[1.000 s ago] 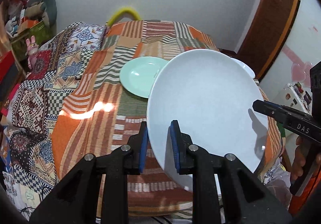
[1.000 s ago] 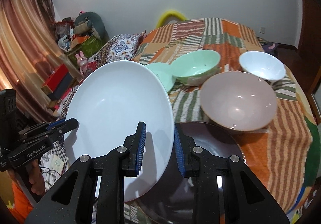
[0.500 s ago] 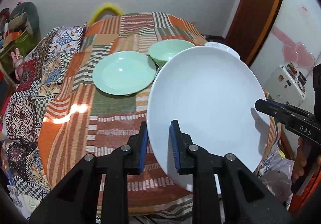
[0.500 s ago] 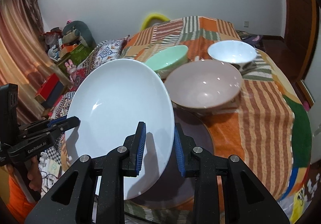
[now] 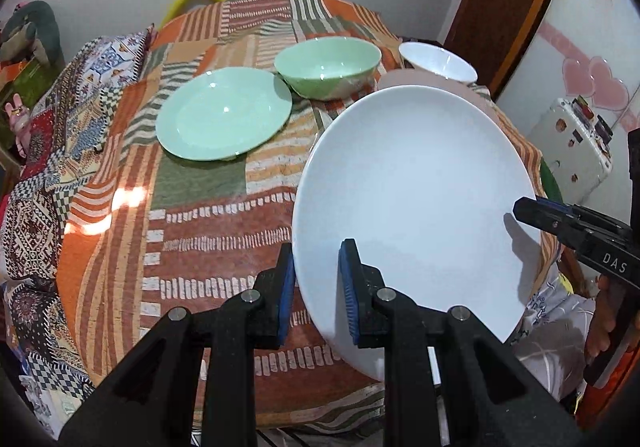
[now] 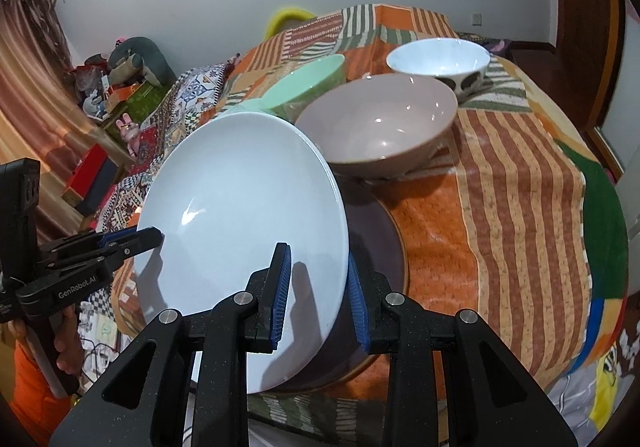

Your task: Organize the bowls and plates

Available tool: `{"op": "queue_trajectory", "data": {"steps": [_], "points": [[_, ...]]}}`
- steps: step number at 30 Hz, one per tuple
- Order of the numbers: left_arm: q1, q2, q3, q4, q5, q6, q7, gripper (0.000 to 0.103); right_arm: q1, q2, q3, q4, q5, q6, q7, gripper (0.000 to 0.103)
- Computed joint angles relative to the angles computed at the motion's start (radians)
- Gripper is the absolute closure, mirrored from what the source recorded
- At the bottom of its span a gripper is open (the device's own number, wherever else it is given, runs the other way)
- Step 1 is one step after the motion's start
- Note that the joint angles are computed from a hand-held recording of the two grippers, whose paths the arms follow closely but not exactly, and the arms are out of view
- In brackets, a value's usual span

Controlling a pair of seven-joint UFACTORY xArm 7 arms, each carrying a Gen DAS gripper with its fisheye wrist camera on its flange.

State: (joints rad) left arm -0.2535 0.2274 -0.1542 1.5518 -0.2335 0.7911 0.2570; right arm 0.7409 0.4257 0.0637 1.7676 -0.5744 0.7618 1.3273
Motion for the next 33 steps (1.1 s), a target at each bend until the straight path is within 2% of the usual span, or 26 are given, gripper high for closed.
{"op": "queue_trajectory", "data": {"steps": [7,19,33], "points": [[-0.009,0.041,-0.001,0.039,0.018,0.059,-0.012,0.080,-0.006,-0.010,0.006,-0.031,0.019,-0.002,0.013,0.076],[-0.031,0.081,-0.001,0.075,0.058,0.099,-0.042,0.078,-0.028,-0.048,0.022,-0.108,0.041,-0.032,0.039,0.076],[-0.048,0.131,-0.001,0.132,0.081,0.149,-0.074,0.076,-0.043,-0.061,0.029,-0.137,0.055,-0.047,0.049,0.076]]}}
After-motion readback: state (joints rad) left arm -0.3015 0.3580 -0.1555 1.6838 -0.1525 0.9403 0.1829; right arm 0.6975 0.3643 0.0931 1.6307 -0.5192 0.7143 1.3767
